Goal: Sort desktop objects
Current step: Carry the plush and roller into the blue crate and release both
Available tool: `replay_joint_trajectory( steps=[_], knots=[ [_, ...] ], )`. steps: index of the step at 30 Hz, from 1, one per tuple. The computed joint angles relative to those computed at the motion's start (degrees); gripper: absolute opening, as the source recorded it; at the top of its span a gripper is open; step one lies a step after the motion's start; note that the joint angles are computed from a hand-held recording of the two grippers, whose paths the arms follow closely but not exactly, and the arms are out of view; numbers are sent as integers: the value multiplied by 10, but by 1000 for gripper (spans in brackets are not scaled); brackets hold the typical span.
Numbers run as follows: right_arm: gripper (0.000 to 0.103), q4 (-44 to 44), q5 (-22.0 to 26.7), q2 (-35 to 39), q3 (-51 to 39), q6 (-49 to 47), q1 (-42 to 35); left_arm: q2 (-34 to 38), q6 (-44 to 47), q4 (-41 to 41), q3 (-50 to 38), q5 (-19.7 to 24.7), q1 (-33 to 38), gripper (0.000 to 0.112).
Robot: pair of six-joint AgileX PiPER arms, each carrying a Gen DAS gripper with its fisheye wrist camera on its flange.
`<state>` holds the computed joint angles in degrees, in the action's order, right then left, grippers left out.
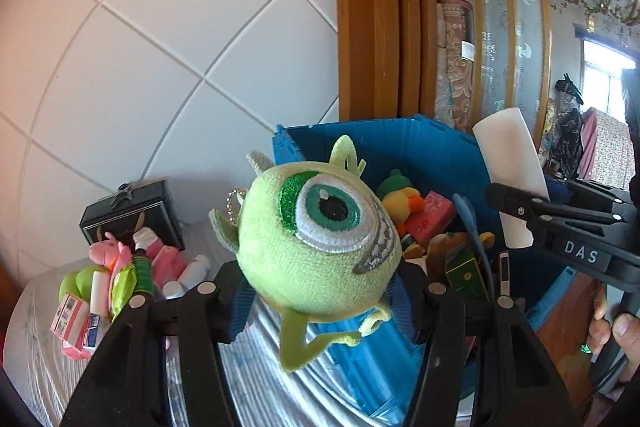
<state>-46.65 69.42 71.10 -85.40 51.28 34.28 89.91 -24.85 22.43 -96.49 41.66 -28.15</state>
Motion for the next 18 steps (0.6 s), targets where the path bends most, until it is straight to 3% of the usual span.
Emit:
replay_joint_trajectory(
  steps=[11,18],
  knots=[
    [45,191,-140,-54,97,-188,-288,240,47,-30,-357,195,-76,56],
    [45,246,-153,-60,107,-263,-363,321,80,-63,-500,276,-88,56]
  ],
)
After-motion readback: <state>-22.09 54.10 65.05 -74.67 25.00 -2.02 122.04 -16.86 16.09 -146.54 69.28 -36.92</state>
